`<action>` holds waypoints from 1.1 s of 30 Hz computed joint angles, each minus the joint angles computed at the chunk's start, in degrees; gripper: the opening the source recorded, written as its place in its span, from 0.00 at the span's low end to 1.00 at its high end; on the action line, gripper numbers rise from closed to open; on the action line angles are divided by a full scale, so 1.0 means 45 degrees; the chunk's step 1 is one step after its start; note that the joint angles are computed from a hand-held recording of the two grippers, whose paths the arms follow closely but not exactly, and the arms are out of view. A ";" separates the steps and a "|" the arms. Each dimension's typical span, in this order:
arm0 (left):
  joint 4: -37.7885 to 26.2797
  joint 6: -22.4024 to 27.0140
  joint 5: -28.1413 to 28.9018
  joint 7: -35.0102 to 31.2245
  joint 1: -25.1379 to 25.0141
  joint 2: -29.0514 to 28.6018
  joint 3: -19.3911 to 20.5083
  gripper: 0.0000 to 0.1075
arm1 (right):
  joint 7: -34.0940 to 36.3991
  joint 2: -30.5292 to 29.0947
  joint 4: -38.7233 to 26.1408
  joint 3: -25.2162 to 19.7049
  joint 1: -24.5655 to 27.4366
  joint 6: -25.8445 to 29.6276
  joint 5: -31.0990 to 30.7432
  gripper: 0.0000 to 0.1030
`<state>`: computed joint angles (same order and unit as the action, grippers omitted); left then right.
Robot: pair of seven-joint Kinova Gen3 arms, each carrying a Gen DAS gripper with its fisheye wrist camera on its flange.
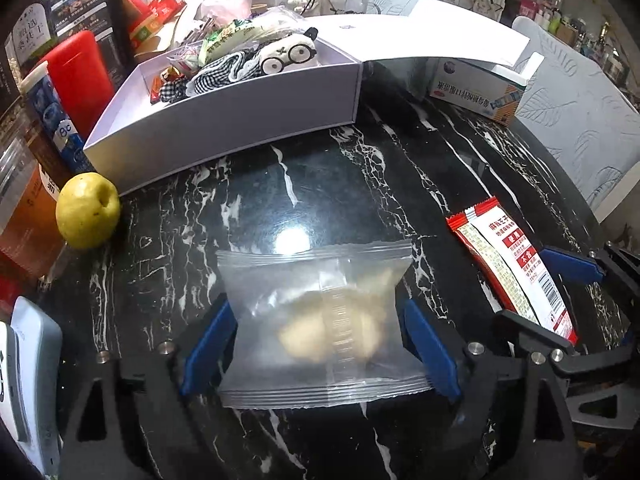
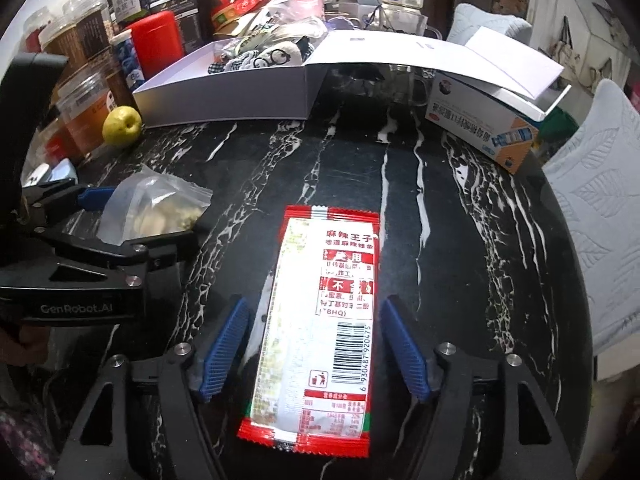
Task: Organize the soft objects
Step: 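Lift and carry the clear bag and red-white strip over the white box with both grippers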
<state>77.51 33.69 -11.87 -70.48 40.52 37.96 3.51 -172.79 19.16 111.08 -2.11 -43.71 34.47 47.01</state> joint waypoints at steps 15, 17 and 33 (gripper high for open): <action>0.0841 -0.0973 0.0563 -0.0229 -0.0493 -0.0446 0.0394 0.58 | -0.2088 -0.0496 0.0886 -0.0096 0.0005 -0.0840 0.1596 0.43; 0.0913 -0.0956 0.0689 -0.0270 -0.0499 -0.0529 0.0411 0.58 | -0.2349 -0.0602 0.0991 -0.0144 -0.0049 -0.0908 0.1637 0.43; 0.2070 -0.2090 0.0185 0.0040 -0.0083 -0.2081 0.0051 0.58 | -0.4019 -0.1813 0.1615 -0.0972 -0.0075 -0.1073 0.2958 0.43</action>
<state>86.82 24.29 -11.04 -70.30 40.15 28.59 3.74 -190.87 11.00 118.35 -6.48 -44.05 29.64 60.32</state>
